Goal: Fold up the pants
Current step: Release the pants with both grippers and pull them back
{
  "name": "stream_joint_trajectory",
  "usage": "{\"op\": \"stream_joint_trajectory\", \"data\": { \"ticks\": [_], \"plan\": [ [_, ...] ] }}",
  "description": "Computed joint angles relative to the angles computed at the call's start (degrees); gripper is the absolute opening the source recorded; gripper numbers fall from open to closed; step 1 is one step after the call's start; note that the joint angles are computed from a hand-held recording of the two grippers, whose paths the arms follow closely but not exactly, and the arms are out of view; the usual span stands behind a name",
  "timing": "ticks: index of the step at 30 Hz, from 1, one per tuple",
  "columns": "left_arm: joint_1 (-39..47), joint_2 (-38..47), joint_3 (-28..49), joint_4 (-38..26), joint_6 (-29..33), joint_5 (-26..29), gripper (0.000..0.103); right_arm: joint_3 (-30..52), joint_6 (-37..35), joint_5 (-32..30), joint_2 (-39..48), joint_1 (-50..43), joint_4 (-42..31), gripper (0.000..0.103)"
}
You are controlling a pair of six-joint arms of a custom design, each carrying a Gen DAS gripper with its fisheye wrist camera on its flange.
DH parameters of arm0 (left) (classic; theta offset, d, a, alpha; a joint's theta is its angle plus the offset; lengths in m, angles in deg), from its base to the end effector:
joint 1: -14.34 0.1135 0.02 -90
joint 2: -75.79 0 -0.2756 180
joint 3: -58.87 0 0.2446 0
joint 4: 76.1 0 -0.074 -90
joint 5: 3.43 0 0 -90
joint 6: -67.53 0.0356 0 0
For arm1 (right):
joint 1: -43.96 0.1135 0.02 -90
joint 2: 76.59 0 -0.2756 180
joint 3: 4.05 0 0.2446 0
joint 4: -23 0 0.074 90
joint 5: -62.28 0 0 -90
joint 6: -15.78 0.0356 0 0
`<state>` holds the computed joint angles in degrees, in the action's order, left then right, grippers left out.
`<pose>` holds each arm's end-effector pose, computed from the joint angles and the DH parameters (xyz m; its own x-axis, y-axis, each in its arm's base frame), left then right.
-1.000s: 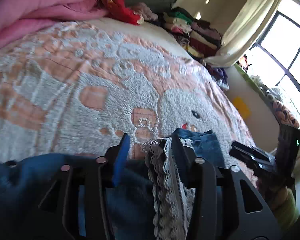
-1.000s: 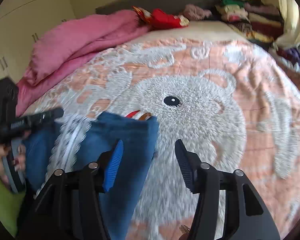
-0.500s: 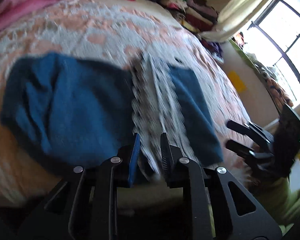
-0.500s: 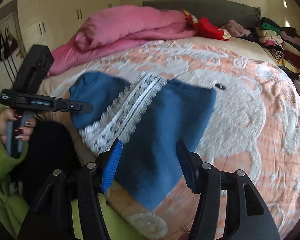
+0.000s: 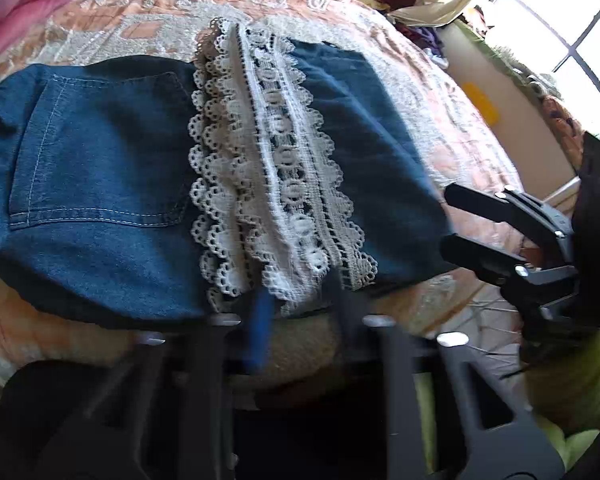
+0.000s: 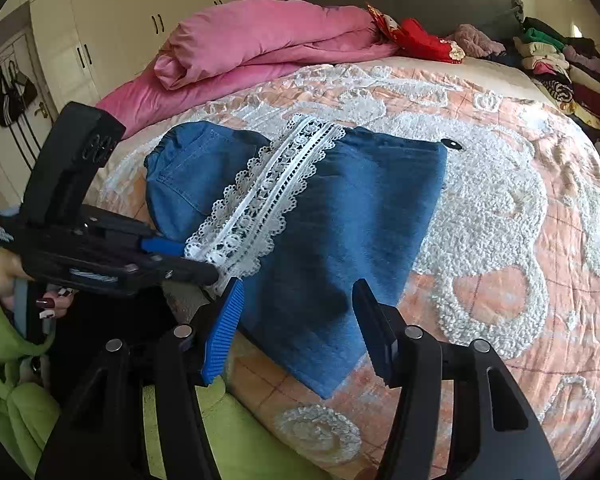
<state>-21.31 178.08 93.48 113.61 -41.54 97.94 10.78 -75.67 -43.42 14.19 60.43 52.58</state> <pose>0.1822 -0.1394 0.0642 -0.8655 0.2266 -0.4467 0.3953 0.8568 -0.3312 0.1486 0.0540 0.0734 -0.6825 -0.2272 -0.6947 -0.4694 0.8648 0.1783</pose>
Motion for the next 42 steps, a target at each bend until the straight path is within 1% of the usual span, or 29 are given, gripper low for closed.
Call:
{"op": "stream_joint_trajectory", "data": {
  "ticks": [1, 2, 5, 6, 8, 10, 11, 13, 14, 15, 16, 19, 20, 22, 23, 24, 25, 28, 29, 31, 34, 36, 37, 38, 41, 42],
  "plan": [
    [0.23, -0.83, -0.40, -0.01, 0.01, -0.19, 0.005, 0.23, -0.05, 0.01, 0.17, 0.07, -0.21, 0.055],
    [0.61, -2.09, -0.79, -0.33, 0.21, -0.57, 0.002, 0.27, 0.02, 0.22, -0.27, 0.43, -0.61, 0.055],
    [2.16, -9.52, -3.25, -3.54, 1.83, -1.70, 0.003, 0.49, 0.49, 0.58, -3.78, 1.61, -3.23, 0.055],
    [2.78, -10.40, -3.45, -4.15, 2.31, -1.82, 0.003, 0.55, 0.61, 0.81, -4.47, 2.29, -3.53, 0.055],
    [4.02, -8.76, -2.96, -4.67, 2.82, -2.32, 0.004, 1.23, 0.78, 1.91, -3.26, 3.85, -3.06, 0.055],
    [5.07, -5.49, -2.35, -3.97, 3.03, -1.07, 0.010, 2.56, 1.42, 3.99, 0.08, 5.51, -2.66, 0.055],
    [5.20, -3.80, -2.08, -3.21, 3.07, -0.53, 0.011, 3.73, 1.73, 5.50, 2.89, 6.34, -2.81, 0.055],
    [5.05, -4.19, -2.18, -3.25, 3.08, -0.28, 0.018, 5.86, 2.33, 7.64, 7.16, 7.03, -4.26, 0.055],
    [5.35, -5.39, -2.45, -3.62, 3.11, -0.12, 0.021, 6.37, 2.14, 7.40, 8.84, 6.08, -4.63, 0.055],
    [5.62, -6.31, -2.56, -3.95, 3.09, -0.37, 0.028, 6.02, 1.98, 6.56, 9.09, 5.18, -4.08, 0.055],
    [6.24, -7.42, -2.83, -4.26, 3.15, -0.47, 0.030, 5.20, 1.71, 5.05, 7.64, 3.76, -4.19, 0.055],
    [7.63, -11.01, -3.80, -4.36, 2.27, -1.16, 0.030, 2.89, 0.73, 3.12, 2.08, 1.32, -4.52, 0.055],
    [7.27, -11.88, -3.90, -4.30, 1.94, -1.90, 0.030, 2.37, 0.38, 1.84, -0.52, 0.14, -5.45, 0.055],
    [5.16, -12.49, -3.02, -4.70, 1.68, -4.01, 0.030, 2.31, 0.39, 0.46, -2.39, -0.54, -6.16, 0.055],
    [3.96, -11.98, -2.33, -4.80, 2.02, -5.01, 0.030, 2.60, 0.54, -0.09, -2.26, -0.27, -6.12, 0.055],
    [1.93, -10.38, -1.21, -4.96, 2.16, -6.64, 0.030, 3.02, 0.98, 0.40, -1.59, 0.74, -6.01, 0.055],
    [1.44, -9.93, -1.12, -5.29, 2.59, -7.16, 0.030, 3.44, 1.13, 0.84, -0.06, 1.70, -5.25, 0.055],
    [-0.88, -4.34, 0.82, -5.46, 3.46, -10.34, 0.030, 4.34, 2.07, 2.94, 4.25, 4.72, -3.28, 0.055],
    [-0.88, -2.00, 1.37, -5.07, 3.41, -10.48, 0.030, 4.87, 2.57, 4.81, 6.24, 5.96, -2.86, 0.055],
    [1.15, -1.35, 0.15, -3.59, 4.04, -8.45, 0.033, 6.42, 2.41, 7.43, 11.14, 6.66, -2.59, 0.055],
    [1.96, -1.67, -0.46, -2.89, 4.31, -7.28, 0.033, 5.74, 2.12, 5.99, 14.28, 5.31, 1.49, 0.055],
    [1.87, -1.74, -0.86, -2.29, 4.20, -7.26, 0.033, 5.85, 1.96, 5.73, 13.88, 5.11, 0.88, 0.055],
    [1.88, -2.29, -1.08, -2.29, 4.11, -7.23, 0.033, 5.93, 1.98, 5.47, 12.53, 4.96, -0.53, 0.055],
    [2.03, -2.92, -1.36, -2.21, 4.18, -7.25, 0.033, 5.54, 2.15, 4.89, 12.40, 4.54, 0.16, 0.055],
    [2.62, -6.40, -2.06, -3.49, 4.36, -7.58, 0.033, 3.78, 2.40, 2.98, 6.87, 3.06, -1.47, 0.055],
    [2.65, -7.81, -2.53, -3.62, 4.15, -7.90, 0.033, 3.52, 2.30, 2.34, 4.71, 2.33, -2.62, 0.060]
  ]
}}
